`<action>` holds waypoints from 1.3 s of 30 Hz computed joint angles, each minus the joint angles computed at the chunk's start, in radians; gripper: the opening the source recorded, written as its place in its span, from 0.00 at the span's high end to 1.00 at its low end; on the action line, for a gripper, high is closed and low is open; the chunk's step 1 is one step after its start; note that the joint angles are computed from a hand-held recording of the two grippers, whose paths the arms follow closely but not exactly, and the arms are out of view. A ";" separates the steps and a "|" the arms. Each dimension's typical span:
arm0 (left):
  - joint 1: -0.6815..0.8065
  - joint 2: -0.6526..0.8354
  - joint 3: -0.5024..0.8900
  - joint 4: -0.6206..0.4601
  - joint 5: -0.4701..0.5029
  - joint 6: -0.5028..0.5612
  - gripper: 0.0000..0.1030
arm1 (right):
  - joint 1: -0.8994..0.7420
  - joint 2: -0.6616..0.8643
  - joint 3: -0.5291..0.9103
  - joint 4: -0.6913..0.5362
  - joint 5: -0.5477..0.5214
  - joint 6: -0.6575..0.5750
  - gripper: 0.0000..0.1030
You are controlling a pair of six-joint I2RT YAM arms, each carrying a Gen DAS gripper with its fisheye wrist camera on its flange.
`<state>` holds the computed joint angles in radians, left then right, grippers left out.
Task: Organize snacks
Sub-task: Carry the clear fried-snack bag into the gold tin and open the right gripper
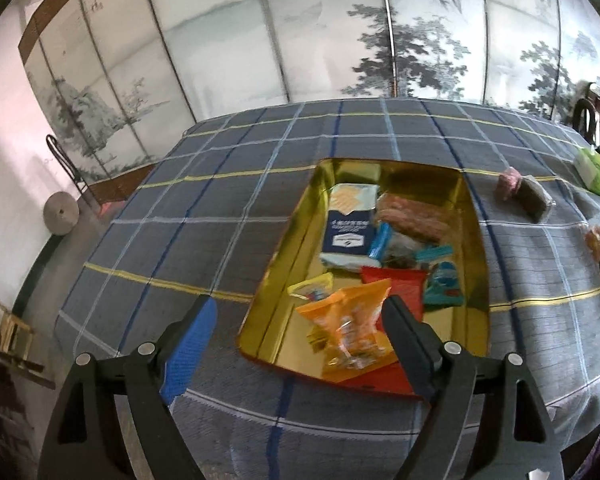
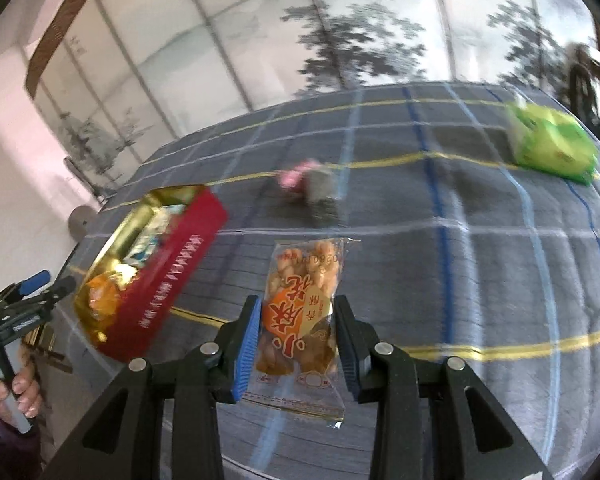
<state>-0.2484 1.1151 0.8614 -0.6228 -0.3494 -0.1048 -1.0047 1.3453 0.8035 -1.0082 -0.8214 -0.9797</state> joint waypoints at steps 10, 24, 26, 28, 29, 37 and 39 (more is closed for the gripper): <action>0.052 -0.016 -0.019 0.008 0.010 0.028 0.20 | 0.394 -0.207 -0.028 0.060 -0.016 0.309 0.65; 0.152 -0.002 -0.022 0.037 0.033 0.109 0.15 | 0.985 -0.090 0.012 0.412 0.176 0.813 0.65; 0.164 0.004 -0.023 0.045 0.033 0.119 0.15 | 1.033 -0.054 0.032 0.439 0.209 0.842 0.65; 0.178 0.011 -0.025 0.053 0.041 0.129 0.14 | 1.060 -0.023 0.054 0.449 0.228 0.858 0.65; 0.185 0.015 -0.024 0.051 0.045 0.133 0.14 | 1.077 -0.006 0.065 0.455 0.241 0.868 0.65; 0.241 0.037 -0.028 0.069 0.076 0.160 0.14 | 1.161 0.081 0.111 0.495 0.303 0.935 0.65; 0.255 0.039 -0.030 0.073 0.085 0.166 0.13 | 1.179 0.091 0.118 0.501 0.317 0.950 0.65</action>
<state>0.0071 1.1546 0.8318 -0.5500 -0.2644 0.0612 0.1741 1.4359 0.9219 -0.5075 -0.5045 -0.0293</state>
